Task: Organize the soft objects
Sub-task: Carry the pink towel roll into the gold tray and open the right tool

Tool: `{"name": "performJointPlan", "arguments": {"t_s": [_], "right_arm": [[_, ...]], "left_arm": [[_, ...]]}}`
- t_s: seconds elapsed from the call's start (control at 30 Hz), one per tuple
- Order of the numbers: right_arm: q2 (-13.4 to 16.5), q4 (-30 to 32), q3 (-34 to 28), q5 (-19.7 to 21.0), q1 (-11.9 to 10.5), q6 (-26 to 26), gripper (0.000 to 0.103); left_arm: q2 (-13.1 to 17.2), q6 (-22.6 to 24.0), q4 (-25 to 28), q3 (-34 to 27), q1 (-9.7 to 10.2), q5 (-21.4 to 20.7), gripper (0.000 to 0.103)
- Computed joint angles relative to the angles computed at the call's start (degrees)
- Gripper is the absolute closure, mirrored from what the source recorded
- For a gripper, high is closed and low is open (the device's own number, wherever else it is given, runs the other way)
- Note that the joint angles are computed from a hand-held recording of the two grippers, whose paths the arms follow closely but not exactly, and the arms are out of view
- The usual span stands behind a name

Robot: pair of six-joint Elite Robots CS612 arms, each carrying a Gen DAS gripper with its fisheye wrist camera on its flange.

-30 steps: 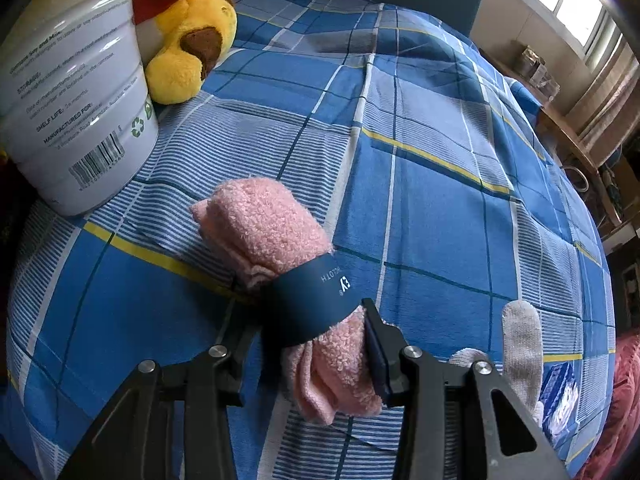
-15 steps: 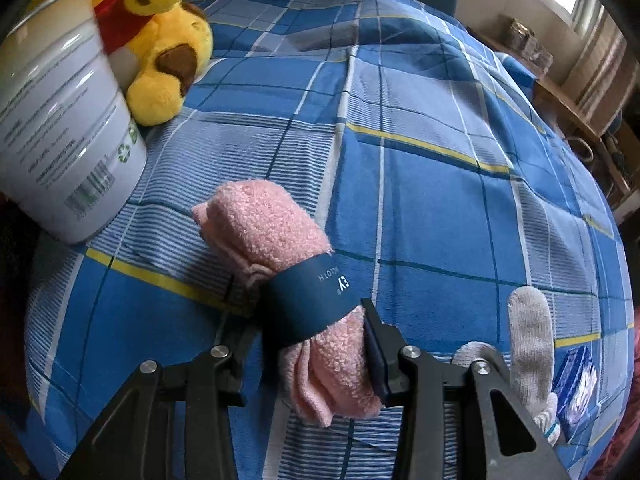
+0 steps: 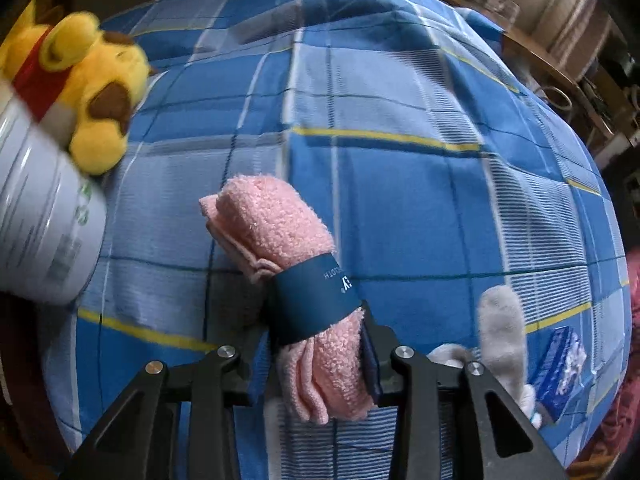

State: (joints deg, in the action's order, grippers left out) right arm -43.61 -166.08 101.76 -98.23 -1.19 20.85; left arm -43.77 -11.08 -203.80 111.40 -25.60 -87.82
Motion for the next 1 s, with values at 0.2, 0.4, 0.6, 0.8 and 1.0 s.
{"name": "performJointPlan", "arguments": {"t_s": [0.2,0.4,0.6,0.8,1.0], "right_arm": [[-0.36,5.61,-3.05,-2.01,-0.64,1.43,0.066],[-1.98,6.30,-8.12,-4.94,-0.08,-0.23,0.066],[-2.39,3.57,-17.09,-10.26,2.43,-4.46,0.066],[-0.98,0.13,-25.08,-9.88,6.06,-11.33,0.066],[1.03,-4.10,-26.79,4.36,10.37,-26.39,0.066]], "left_arm": [[0.24,0.80,0.15,-0.21,0.06,-1.00,0.021],[0.54,1.43,0.79,-0.62,0.29,-2.79,0.021],[0.84,0.99,1.52,-1.05,0.70,-4.08,0.021],[1.07,0.22,1.57,-1.21,1.01,-4.66,0.021],[0.75,-1.07,0.76,-0.80,1.65,-3.24,0.021]]}}
